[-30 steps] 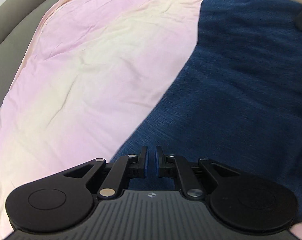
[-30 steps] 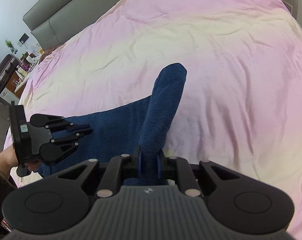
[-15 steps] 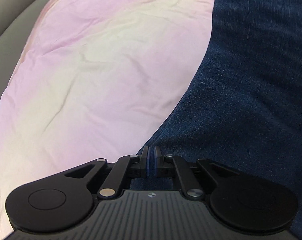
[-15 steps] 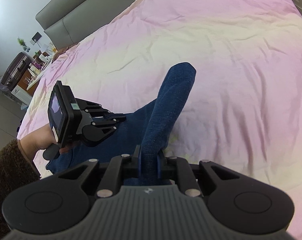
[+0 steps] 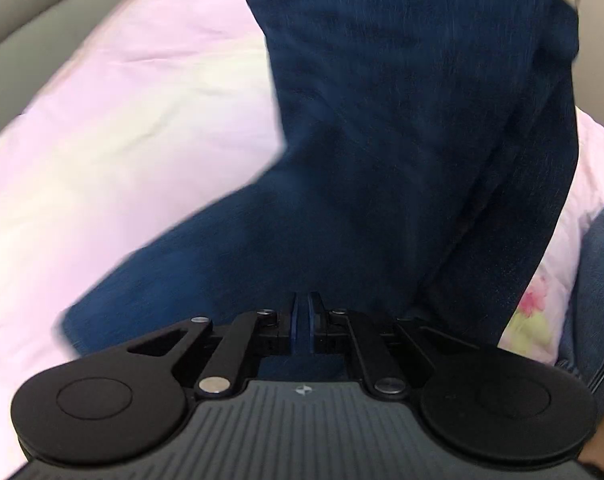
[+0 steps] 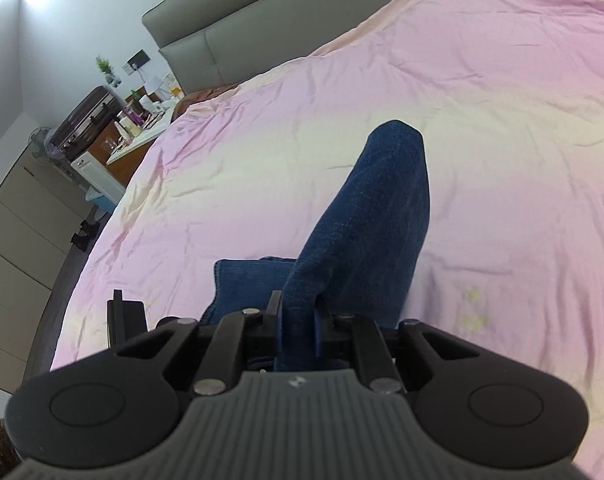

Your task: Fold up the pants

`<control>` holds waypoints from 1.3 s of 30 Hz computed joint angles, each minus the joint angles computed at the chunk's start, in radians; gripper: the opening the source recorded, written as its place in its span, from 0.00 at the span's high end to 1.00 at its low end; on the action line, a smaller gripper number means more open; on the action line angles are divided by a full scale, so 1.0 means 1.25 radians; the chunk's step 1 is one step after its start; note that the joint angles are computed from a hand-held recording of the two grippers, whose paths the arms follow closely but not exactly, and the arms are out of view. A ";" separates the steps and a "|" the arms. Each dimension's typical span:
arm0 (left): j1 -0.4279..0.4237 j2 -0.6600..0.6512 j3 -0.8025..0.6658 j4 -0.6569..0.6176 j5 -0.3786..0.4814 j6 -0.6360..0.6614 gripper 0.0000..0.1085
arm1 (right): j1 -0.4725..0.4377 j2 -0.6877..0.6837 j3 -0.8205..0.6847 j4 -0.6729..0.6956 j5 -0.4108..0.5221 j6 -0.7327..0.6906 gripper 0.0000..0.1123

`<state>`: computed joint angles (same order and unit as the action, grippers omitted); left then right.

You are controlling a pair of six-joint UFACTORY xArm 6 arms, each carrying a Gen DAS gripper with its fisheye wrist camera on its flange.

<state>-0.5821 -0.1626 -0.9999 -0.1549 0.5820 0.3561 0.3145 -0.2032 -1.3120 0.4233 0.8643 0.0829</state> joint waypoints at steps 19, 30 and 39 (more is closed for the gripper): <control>0.292 -0.155 0.097 -0.159 0.045 -0.084 0.93 | 0.269 0.475 -0.366 -0.046 0.000 0.145 0.91; 0.321 -0.141 0.080 -0.179 0.068 -0.164 0.67 | 0.277 0.553 -0.348 0.079 -0.098 0.071 0.69; 0.278 -0.156 0.103 -0.117 0.088 -0.383 0.41 | 0.258 0.248 0.020 0.030 -0.304 0.013 0.60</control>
<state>-0.2341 -0.3581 -0.8707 -0.3005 0.6922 -0.1221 0.6369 0.1067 -1.2869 0.4612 0.4845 0.0998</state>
